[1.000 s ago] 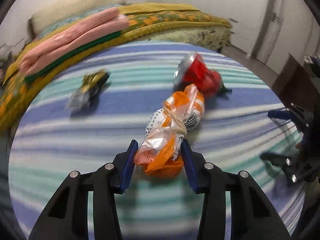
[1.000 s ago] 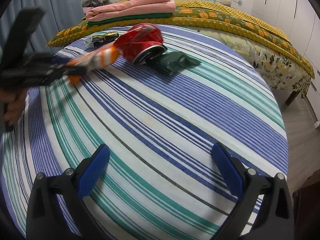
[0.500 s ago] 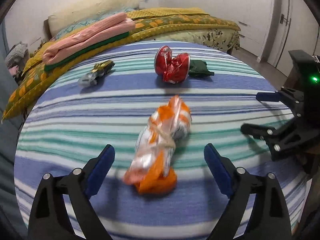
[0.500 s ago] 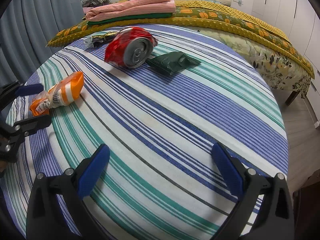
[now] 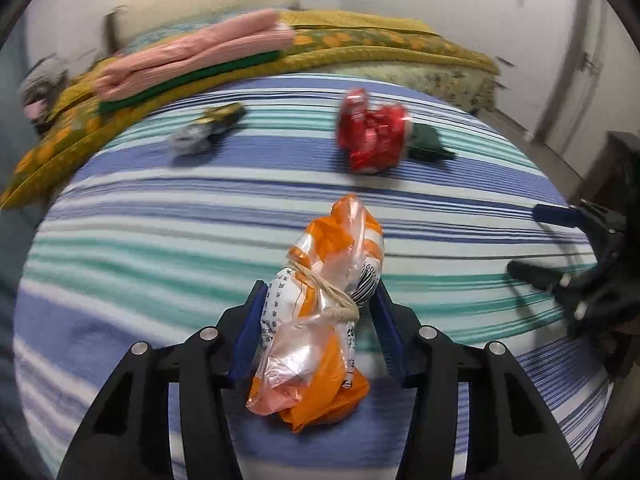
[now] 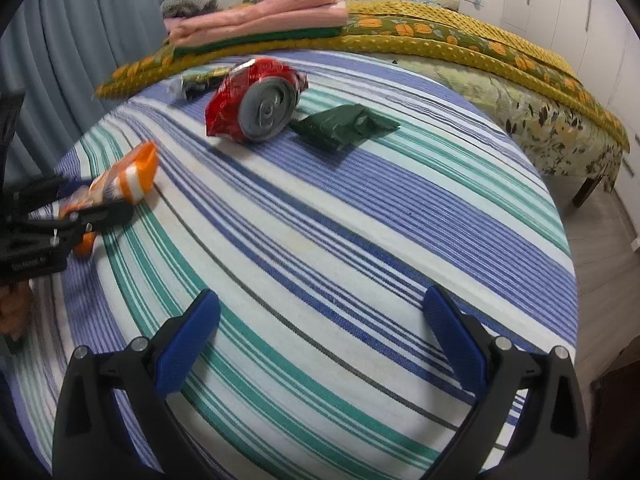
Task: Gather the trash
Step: 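Grasp the dark green packet with the right tool while the left tool holds the wrapper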
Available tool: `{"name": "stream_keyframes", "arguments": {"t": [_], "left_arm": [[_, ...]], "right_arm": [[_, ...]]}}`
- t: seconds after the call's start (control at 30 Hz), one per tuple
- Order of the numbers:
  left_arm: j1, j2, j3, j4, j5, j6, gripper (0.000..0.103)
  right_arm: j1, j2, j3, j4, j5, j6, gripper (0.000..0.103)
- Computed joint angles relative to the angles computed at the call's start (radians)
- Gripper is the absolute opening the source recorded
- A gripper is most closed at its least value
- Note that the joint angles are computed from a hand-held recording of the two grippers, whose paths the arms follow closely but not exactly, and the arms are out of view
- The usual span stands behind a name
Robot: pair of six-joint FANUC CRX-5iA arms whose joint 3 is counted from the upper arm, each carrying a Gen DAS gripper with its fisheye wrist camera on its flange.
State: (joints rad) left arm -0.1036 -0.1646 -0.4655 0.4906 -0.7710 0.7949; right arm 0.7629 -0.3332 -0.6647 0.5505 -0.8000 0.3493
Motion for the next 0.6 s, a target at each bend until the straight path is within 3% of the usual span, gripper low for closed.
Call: {"name": "stream_keyframes", "arguments": {"t": [0.07,0.13,0.33,0.6], "left_arm": [[0.02,-0.03,-0.015,-0.019,-0.014,0.062,0.051],[0.035,-0.068,-0.038,-0.044,-0.015,0.11,0.051],[0.051,-0.141,-0.088,-0.094,0.013,0.157,0.052],[0.04,-0.143,-0.09,-0.142,0.028,0.227,0.055]], "right_arm": [[-0.048,0.018,0.027,-0.028,0.015,-0.019,0.094],[-0.109,0.058,0.076,-0.075,0.045,-0.012,0.068],[-0.238,0.181,0.222,-0.201,0.161,0.014,0.068],[-0.247,0.335,0.374,-0.199,0.034,0.066,0.066]]}}
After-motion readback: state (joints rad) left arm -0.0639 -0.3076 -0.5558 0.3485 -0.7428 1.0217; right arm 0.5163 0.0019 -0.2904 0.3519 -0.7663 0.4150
